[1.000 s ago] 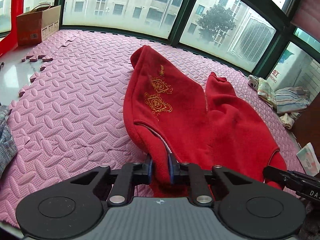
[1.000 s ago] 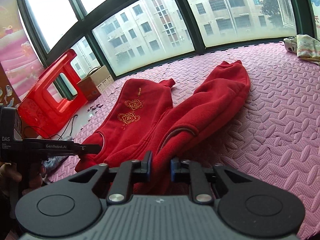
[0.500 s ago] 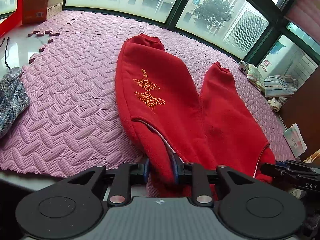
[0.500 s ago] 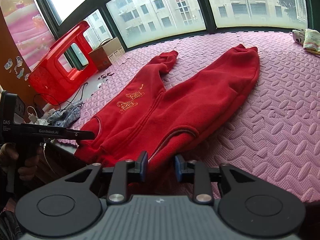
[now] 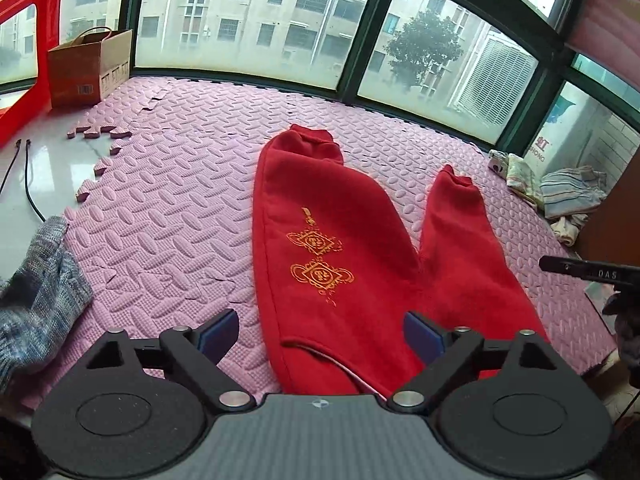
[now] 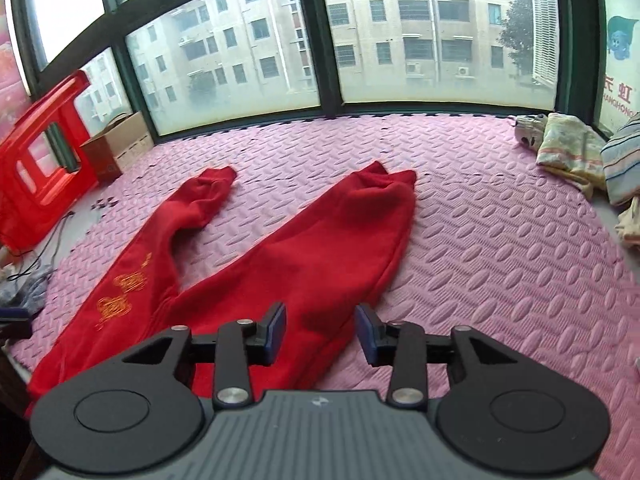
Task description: Fold clothes
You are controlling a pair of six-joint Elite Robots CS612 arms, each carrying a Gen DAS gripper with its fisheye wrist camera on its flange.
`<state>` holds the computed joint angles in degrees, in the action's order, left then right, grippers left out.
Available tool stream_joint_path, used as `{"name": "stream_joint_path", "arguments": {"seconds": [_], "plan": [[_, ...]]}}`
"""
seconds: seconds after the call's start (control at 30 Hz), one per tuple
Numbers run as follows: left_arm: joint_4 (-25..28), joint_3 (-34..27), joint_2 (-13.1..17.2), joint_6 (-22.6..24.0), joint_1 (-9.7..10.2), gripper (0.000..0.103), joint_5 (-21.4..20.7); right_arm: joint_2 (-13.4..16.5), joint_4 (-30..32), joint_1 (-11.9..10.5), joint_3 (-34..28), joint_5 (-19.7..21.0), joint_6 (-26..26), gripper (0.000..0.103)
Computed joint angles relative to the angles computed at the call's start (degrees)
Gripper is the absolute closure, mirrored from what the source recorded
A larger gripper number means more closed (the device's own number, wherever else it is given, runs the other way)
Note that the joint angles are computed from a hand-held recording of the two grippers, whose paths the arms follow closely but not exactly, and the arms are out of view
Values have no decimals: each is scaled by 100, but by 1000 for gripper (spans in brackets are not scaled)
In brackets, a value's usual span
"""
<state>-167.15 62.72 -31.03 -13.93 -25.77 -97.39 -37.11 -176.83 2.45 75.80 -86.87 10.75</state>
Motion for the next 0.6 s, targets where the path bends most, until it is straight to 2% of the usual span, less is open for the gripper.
{"name": "stream_joint_path", "arguments": {"seconds": [0.1,0.2,0.23,0.43,0.6], "plan": [[274,-340,179,-66,-2,8,154,322,353,-45,-628,-335,30,65],[552,-677,357,-85,-6,8,280,585,701,-99,-1162,-453,-15,65],[651,-787,414,-78,-8,8,312,758,911,-126,-1495,-536,-70,65],[1069,-1257,656,52,-27,8,452,1392,1833,-211,-2696,-574,-200,65],[1378,-1575,812,40,-21,8,485,1763,2277,-269,-3356,-417,-58,65]]}}
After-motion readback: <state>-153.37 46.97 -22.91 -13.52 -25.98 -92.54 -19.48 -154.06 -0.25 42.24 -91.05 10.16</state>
